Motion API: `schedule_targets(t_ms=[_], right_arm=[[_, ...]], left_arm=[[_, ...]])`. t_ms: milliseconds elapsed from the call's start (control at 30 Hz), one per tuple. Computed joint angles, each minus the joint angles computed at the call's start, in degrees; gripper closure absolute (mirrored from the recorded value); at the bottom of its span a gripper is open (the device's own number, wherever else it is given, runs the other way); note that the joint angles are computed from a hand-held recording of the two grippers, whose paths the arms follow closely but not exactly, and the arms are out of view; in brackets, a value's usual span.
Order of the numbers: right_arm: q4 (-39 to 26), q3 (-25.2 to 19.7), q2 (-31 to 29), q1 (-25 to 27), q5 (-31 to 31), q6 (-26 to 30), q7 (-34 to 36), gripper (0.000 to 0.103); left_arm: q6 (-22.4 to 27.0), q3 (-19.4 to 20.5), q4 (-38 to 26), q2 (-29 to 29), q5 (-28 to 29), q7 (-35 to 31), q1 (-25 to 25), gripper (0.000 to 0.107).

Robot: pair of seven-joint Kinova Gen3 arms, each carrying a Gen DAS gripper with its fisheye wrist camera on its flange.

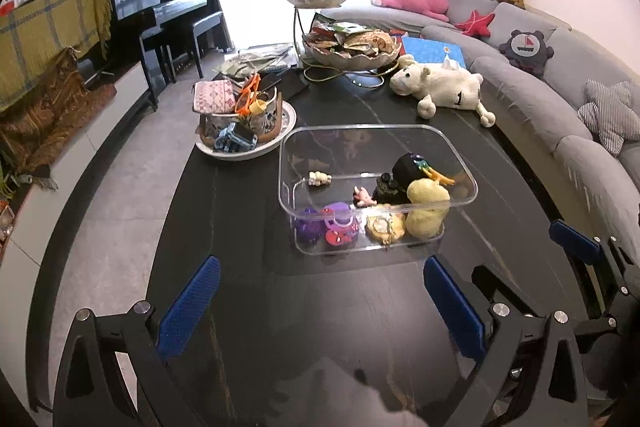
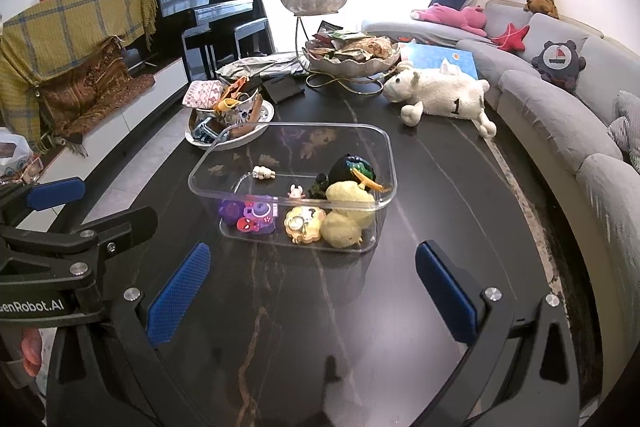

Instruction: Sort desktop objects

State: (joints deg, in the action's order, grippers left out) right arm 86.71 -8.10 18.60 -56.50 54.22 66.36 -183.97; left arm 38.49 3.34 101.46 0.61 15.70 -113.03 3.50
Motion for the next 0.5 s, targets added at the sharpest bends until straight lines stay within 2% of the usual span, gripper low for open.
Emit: schedule_targets(t_ms=[200,500], right_arm=[[-0.2,-0.7,0.1,-1.8,-0.2,2.1,-0.9,0.001],[1.0,-1.7,-0.1,-4.4,-0.1,4.3,-4.5,0.001]], left_arm=[[0.0,-1.1,3.0,-2.5,2.2,-2.3,-0.6,0.007],[0.1,-2.2,6.4,-5.8,2.2,-3.1,-0.3,0.007]])
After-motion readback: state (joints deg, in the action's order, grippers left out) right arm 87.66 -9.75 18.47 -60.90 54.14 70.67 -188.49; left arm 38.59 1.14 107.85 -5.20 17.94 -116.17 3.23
